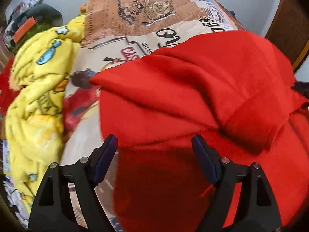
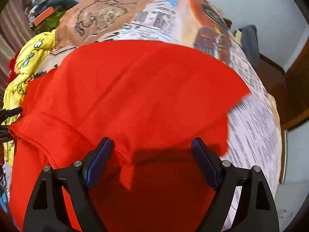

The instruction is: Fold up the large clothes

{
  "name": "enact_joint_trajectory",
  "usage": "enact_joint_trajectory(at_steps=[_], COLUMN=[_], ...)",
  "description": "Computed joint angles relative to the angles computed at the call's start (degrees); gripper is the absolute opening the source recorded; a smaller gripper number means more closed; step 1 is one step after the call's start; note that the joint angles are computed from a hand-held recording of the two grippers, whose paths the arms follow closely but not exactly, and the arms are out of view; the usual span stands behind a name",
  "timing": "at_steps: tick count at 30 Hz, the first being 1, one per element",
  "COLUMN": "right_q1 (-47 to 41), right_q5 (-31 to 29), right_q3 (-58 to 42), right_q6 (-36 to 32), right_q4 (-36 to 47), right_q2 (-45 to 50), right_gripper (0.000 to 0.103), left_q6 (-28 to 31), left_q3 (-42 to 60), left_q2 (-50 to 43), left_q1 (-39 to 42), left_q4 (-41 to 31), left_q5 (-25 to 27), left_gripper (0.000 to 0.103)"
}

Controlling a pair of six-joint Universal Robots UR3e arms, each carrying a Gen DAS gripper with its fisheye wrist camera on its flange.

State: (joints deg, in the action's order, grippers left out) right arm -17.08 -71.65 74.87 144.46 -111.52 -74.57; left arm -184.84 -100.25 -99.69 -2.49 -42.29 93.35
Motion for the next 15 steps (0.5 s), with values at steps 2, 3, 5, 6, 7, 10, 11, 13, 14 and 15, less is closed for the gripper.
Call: enact_joint_trajectory(at_steps=[2,3,5,6,7,10,11,13,14,15], right_q1=[0.00,-0.40,-1.16,-1.47,-2.32,-4.26,-5.17,-6.90,-7.88,-8.83], right_q5=[-2.55,-2.67,-3.57,-3.67,-3.19,-1.71,-0.97,0.60,1.62,2.69], right_q3=[-0.33,-0.02,1.37,2.02,3.60,6.70,7.25,8.41,9.35,9.76], right_q6=[0.35,0.09,0.16,-0.01,-0.77,-2.39,-3.12,-4.32,-5.00,-5.57], right_q4=[0.45,1.18,1.51,1.46,1.39,1.38,1.78,2.39,2.56,2.87], right_q2=[-0.07,-0.61,-2.45,-3.23,-5.29,-10.43,-12.05,-15.26,-17.14,-18.57], right_gripper=[0.083,0.082,0.082,0.082,0.082,0.082,0.082,0.082,0.082,0.082], left_q6=[-0.54,-0.97,-1.65,-1.72,-1.76,-1.69,-1.56,-1.17,-0.94,-0.65], left_q3=[-1.99,-2.40,-4.37,-5.89,-6.67,-9.01,-9.57,-10.30,-10.67,-11.01], left_q2=[2.32,3.14,6.15,8.11,9.29,14.63,16.34,20.10,21.99,24.23], left_q1=[0.84,1.15,1.87,2.38,2.65,4.00,4.49,5.67,6.35,7.21], left_q4=[-0.46,-1.02,-2.12,-2.08,-2.24,-3.96,-4.45,-5.81,-6.46,-7.42], left_q5=[-0.22,-0.04,0.65,0.70,0.83,1.29,1.29,1.05,0.68,0.07], left_gripper=[0.080,0.080,0.080,0.080,0.080,0.080,0.080,0.080,0.080,0.080])
